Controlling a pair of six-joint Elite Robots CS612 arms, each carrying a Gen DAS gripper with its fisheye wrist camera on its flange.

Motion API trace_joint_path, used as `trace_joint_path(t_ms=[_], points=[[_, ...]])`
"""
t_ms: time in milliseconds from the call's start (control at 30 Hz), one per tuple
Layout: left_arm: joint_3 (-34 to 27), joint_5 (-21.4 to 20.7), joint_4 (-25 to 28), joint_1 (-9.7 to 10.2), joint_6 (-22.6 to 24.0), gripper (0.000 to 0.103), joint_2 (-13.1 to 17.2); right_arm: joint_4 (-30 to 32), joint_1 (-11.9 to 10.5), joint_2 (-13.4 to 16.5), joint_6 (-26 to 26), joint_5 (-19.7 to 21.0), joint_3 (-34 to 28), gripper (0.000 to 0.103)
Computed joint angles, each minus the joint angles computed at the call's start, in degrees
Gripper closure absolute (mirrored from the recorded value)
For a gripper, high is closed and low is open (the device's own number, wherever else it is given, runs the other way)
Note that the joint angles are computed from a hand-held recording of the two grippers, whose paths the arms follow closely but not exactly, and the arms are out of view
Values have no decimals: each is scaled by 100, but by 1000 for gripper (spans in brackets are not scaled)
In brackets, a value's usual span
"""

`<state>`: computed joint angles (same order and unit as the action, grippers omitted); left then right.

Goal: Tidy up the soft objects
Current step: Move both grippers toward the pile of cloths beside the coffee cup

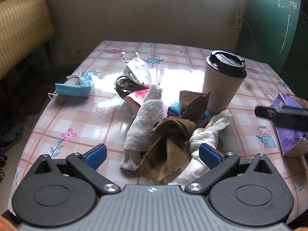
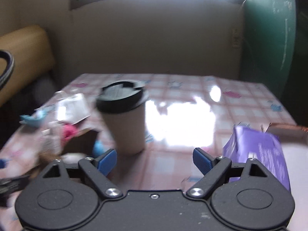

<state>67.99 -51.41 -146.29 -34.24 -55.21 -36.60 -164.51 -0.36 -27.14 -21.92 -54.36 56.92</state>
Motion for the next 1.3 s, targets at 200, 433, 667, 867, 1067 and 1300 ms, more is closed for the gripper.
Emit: trace_joint_path(t_ms=[200, 433, 667, 867, 1067, 1300], points=[[28, -67, -59, -25, 55, 0, -6, 182, -15, -453, -494, 445, 774, 2], [96, -110, 93, -28, -92, 0, -47, 333, 49, -563, -706, 389, 1009, 2], [138, -82, 141, -31, -116, 0, -67, 452, 59, -631, -793, 387, 1085, 2], [224, -85, 64, -24, -158, 0, -98, 639, 79, -629, -857, 407, 1046, 2], [346, -87, 26, -2, -271, 0, -152, 730, 107, -641, -918, 452, 1042, 2], [427, -112, -8, 23, -349, 0, -181, 983, 149, -623, -932, 439, 958, 2]])
